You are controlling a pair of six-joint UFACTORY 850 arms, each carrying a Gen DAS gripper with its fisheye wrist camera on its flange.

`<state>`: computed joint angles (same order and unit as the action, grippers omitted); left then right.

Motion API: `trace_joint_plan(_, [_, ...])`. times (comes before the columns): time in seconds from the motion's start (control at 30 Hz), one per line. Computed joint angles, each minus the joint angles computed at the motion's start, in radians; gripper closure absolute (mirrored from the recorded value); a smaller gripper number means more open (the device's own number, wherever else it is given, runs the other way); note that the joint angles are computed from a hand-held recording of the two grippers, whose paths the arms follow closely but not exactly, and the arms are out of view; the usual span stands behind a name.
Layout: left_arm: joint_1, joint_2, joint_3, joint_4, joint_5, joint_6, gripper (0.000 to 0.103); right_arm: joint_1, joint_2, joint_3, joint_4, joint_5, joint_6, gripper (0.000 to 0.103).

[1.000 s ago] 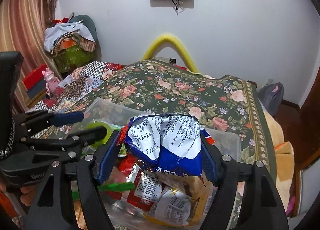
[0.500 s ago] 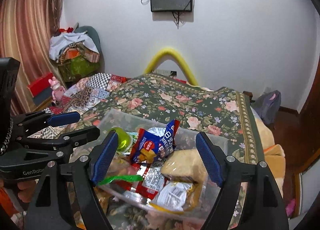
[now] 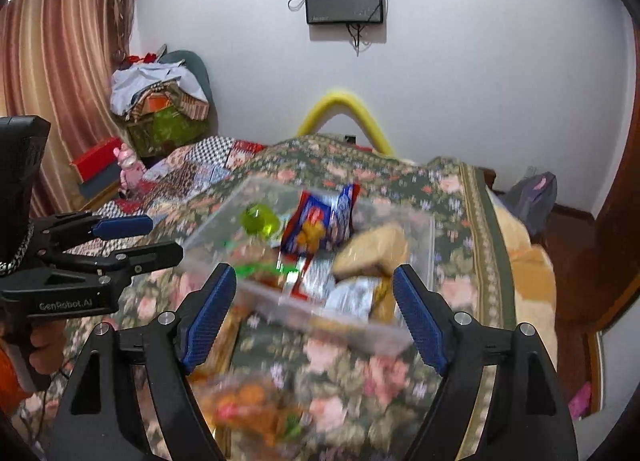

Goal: Organize snacks
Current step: 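Grasp the long biscuit pack with the left tool while the right tool grasps the orange snack bag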

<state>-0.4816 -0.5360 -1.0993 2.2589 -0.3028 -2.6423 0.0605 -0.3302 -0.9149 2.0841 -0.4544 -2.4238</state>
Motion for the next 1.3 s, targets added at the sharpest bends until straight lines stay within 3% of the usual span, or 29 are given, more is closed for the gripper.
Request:
trace_joint_plan(0.47, [-0.028,-0.046,0.059,0.064,0.049,-0.130,0.041,-0.032,-0.038,0.091,-0.216,0.025,0.157,0.014])
trace_joint_plan(0.67, [-0.019,-0.068,0.052,0.132,0.060,-0.215,0.041,-0.010,-0.081,0.063,-0.281,0.052,0.201,0.011])
trace_joint_plan(0.83, [-0.017,-0.082,0.030,0.127,0.057,-0.197,0.041,0.011,-0.129,0.009,-0.352,0.067,0.289,0.011])
trace_joint_plan(0.87, [-0.017,-0.087,0.024,0.129,0.058,-0.198,0.041,0.016,-0.135,0.003,-0.338,0.079,0.279,0.012])
trace_joint_plan(1.03, [-0.008,-0.126,-0.023,0.166,0.090,-0.240,0.041,-0.005,-0.159,-0.018,-0.418,0.019,0.377,0.045])
trace_joint_plan(1.1, [-0.008,-0.147,-0.047,0.148,0.102,-0.222,0.041,-0.014,-0.153,-0.007,-0.378,0.013,0.349,0.051])
trace_joint_plan(1.3, [-0.006,-0.212,-0.121,-0.009,0.156,-0.072,0.045,-0.030,-0.126,0.035,-0.235,0.015,0.230,0.054])
